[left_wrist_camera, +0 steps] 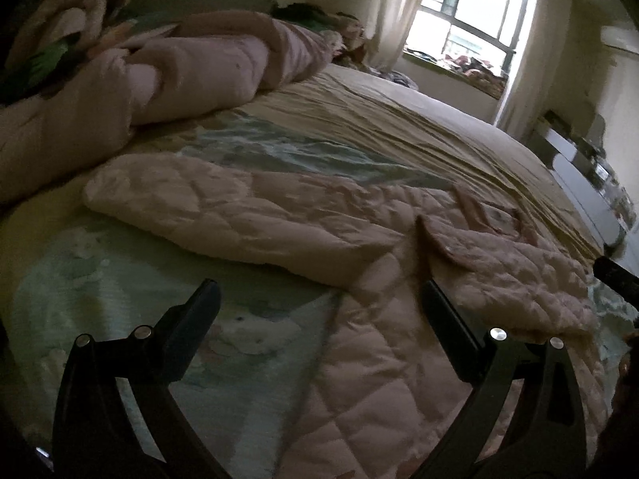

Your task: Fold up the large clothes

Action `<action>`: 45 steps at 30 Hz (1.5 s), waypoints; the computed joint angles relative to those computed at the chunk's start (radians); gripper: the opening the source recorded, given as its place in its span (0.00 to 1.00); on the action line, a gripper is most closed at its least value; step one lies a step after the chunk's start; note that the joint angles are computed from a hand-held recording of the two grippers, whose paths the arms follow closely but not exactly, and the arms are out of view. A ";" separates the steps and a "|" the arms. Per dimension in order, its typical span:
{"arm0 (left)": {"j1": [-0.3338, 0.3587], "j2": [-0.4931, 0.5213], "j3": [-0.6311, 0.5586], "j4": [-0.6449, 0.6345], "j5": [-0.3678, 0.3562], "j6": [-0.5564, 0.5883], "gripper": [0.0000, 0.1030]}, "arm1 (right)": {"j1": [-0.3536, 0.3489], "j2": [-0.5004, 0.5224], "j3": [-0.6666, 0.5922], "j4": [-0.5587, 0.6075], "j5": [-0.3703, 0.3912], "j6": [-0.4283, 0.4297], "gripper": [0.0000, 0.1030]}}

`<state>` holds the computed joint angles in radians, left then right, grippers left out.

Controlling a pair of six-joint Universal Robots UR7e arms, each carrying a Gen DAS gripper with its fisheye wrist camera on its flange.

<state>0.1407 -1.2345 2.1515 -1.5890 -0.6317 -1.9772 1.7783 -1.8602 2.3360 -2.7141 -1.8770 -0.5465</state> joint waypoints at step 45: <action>-0.045 -0.449 0.223 0.428 -0.149 -0.520 0.91 | 0.313 0.576 -0.013 -0.183 -0.072 0.043 0.96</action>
<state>0.0953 -1.6831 2.3748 -1.1607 -0.7811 -2.4969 2.0909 -1.2845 2.3234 -2.8974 -1.9486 -0.5036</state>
